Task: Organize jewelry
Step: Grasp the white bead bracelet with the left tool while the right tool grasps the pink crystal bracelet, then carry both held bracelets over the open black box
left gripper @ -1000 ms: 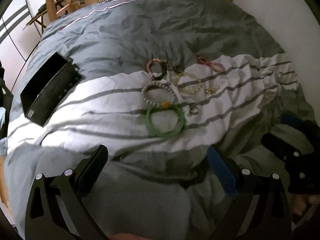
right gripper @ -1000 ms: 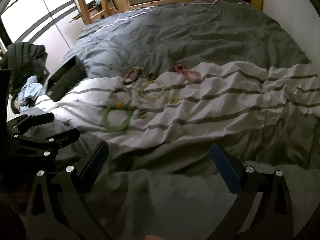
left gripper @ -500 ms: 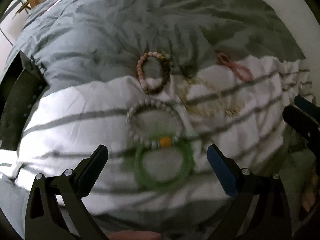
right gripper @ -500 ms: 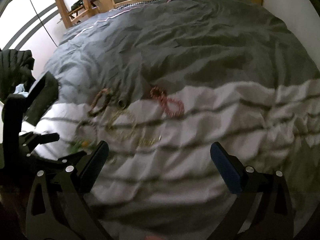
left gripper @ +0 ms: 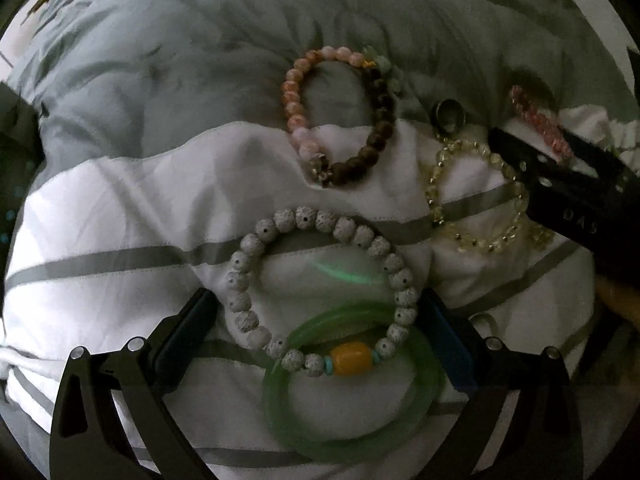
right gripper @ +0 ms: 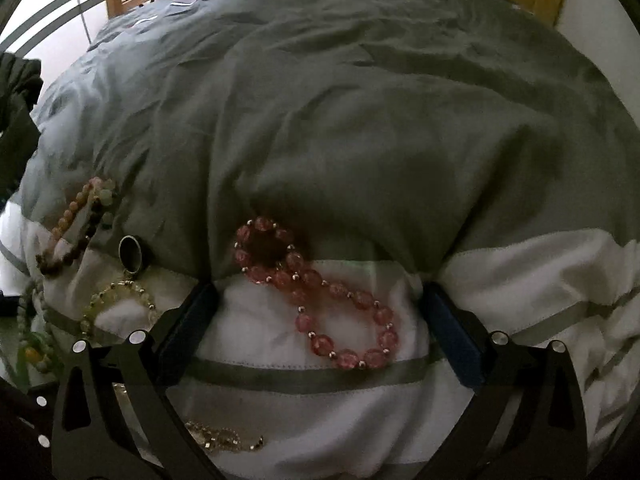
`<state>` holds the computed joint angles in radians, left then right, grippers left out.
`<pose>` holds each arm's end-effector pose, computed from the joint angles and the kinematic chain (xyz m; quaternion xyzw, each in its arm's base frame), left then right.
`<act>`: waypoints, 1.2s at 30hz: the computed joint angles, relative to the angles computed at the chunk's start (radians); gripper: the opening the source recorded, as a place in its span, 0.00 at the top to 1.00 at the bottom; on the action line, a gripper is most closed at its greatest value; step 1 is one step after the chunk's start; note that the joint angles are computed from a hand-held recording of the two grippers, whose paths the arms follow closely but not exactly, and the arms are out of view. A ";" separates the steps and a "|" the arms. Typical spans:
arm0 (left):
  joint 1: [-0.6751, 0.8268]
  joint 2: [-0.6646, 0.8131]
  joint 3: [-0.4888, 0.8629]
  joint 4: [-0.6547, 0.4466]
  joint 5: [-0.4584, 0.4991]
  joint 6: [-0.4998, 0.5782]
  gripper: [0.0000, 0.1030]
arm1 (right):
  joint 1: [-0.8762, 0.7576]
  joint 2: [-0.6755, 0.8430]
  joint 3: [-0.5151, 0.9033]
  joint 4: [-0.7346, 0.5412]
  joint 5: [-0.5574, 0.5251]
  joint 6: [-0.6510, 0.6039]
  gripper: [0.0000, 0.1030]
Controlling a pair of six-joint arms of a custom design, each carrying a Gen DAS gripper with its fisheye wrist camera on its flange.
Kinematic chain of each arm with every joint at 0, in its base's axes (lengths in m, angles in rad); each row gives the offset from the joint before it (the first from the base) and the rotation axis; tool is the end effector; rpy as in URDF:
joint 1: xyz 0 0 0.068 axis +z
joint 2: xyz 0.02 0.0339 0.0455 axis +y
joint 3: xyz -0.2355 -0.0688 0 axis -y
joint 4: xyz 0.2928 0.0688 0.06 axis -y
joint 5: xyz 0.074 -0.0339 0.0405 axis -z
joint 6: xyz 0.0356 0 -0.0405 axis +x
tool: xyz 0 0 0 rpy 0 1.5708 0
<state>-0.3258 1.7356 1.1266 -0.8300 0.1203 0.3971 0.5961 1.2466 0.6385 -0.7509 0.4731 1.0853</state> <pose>0.3278 -0.1153 0.1191 0.3559 0.9303 -0.0576 0.0678 0.2092 0.1223 0.1154 0.2581 0.9319 -0.0789 0.2422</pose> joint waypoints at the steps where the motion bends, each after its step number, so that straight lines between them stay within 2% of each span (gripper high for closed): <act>1: 0.017 -0.004 0.001 -0.004 0.015 0.008 0.08 | -0.001 -0.014 -0.003 -0.005 -0.011 0.000 0.03; 3: 0.041 -0.027 -0.006 -0.008 0.037 0.008 0.23 | 0.011 -0.031 -0.004 -0.025 -0.009 0.018 0.07; 4: 0.051 -0.038 -0.008 -0.013 0.057 0.004 0.27 | 0.024 -0.044 -0.005 -0.040 -0.004 0.040 0.18; 5: 0.061 -0.050 -0.012 -0.016 0.071 0.004 0.34 | 0.037 -0.047 0.004 -0.056 0.008 0.057 0.24; 7: 0.070 -0.086 -0.033 -0.011 0.084 0.003 0.44 | 0.068 -0.030 0.034 -0.086 0.040 0.088 0.48; 10: 0.069 -0.139 -0.069 0.014 0.077 -0.015 0.65 | 0.076 -0.063 0.035 -0.113 0.061 0.107 0.64; 11: 0.090 -0.120 -0.041 0.016 0.074 -0.009 0.75 | 0.075 -0.087 0.025 -0.114 0.066 0.116 0.66; 13: 0.126 -0.105 -0.019 0.007 0.112 -0.012 0.81 | 0.081 -0.154 0.002 -0.120 0.087 0.146 0.79; 14: 0.133 -0.106 -0.015 0.003 0.122 -0.017 0.85 | 0.085 -0.186 -0.004 -0.128 0.104 0.156 0.81; 17: 0.134 -0.112 -0.014 0.008 0.135 -0.032 0.86 | 0.097 -0.268 -0.023 -0.138 0.137 0.163 0.87; 19: 0.126 -0.133 -0.033 0.036 0.124 -0.039 0.92 | 0.089 -0.288 -0.025 -0.117 0.154 0.141 0.91; 26: 0.128 -0.171 -0.058 0.100 0.138 -0.062 0.93 | 0.157 -0.416 -0.052 -0.165 0.249 0.192 0.91; 36: 0.201 -0.256 -0.071 0.087 0.216 -0.023 0.93 | 0.173 -0.513 -0.098 -0.154 0.269 0.203 0.91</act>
<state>-0.1252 1.4799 1.0555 -0.7433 0.3366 0.3742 0.7695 0.7334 0.5404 -0.9046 0.7422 1.2883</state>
